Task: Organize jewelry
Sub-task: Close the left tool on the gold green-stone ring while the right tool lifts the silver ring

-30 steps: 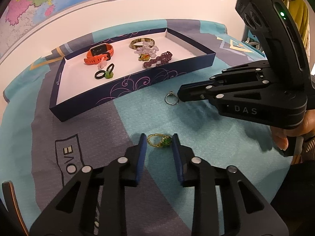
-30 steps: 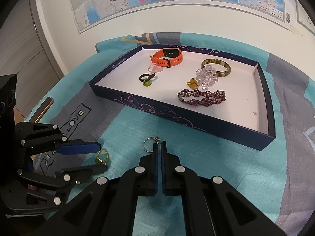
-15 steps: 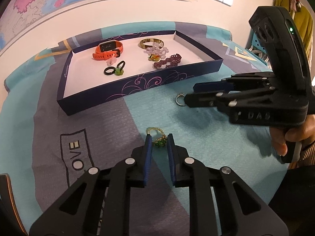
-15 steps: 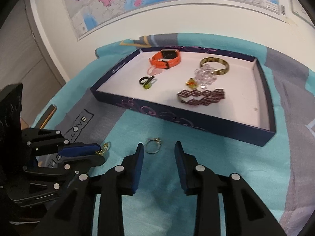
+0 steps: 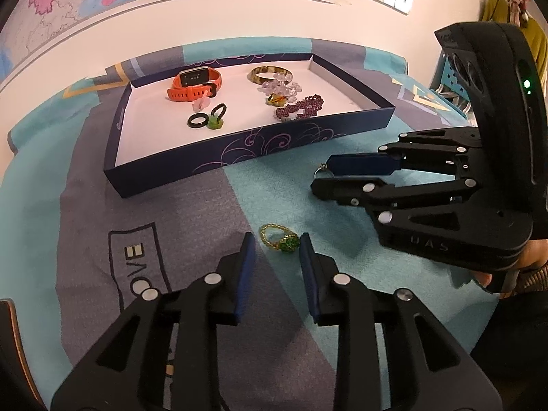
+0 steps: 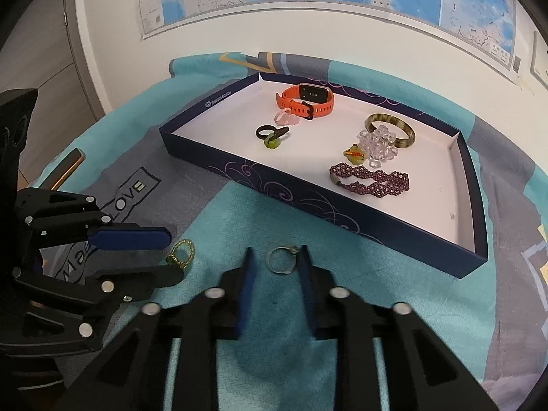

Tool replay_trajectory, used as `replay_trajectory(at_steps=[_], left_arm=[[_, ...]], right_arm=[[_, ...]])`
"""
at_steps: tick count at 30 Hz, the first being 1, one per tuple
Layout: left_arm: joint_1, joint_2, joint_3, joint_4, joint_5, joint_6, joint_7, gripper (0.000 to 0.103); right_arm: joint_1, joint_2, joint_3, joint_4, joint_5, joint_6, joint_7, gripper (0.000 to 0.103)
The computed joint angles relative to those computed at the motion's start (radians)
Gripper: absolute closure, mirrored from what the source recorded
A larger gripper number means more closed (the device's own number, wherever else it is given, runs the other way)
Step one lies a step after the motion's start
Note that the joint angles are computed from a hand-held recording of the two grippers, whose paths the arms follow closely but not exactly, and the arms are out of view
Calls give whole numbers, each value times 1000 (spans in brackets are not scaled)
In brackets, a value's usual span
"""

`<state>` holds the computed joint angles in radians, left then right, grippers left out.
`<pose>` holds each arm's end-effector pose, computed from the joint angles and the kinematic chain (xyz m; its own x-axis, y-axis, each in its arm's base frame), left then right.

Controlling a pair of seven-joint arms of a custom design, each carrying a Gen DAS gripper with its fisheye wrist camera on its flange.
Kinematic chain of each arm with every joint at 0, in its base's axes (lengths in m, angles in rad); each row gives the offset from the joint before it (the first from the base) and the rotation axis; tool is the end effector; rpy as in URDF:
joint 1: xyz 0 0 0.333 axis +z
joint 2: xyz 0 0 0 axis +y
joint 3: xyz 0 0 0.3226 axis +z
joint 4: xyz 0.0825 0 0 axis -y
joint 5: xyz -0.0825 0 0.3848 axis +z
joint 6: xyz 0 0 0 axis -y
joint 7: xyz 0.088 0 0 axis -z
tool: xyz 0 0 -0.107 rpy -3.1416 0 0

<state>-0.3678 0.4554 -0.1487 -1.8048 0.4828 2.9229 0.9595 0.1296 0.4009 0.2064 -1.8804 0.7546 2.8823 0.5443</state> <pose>0.5974 -0.3578 0.3744 -0.3235 -0.9432 0.0753 -0.7472 0.2058 -0.6319 0.6492 0.1711 0.3609 0.6080 -0.7934 -0.0284 -0.6076 -0.4420 -0.6599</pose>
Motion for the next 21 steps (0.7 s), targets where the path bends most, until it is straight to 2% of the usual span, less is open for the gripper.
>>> replay_trajectory(at_steps=[5, 14, 17, 19, 21], left_arm=[[15, 2, -18, -1, -19, 6, 20, 92], [18, -7, -17, -19, -37, 47, 34, 92], [34, -6, -35, -24, -58, 48, 55, 91], [40, -3, -43, -22, -72, 44, 64, 84], [29, 1, -30, -14, -68, 37, 60, 84]], right_arm=[[-11, 0, 8, 4, 18, -12, -7, 87], [-32, -19, 19, -8, 112, -23, -65, 87], [-40, -24, 15, -6, 149, -46, -77, 87], [-35, -24, 6, -5, 158, -45, -79, 87], [-36, -26, 2, -6, 171, -50, -85, 87]])
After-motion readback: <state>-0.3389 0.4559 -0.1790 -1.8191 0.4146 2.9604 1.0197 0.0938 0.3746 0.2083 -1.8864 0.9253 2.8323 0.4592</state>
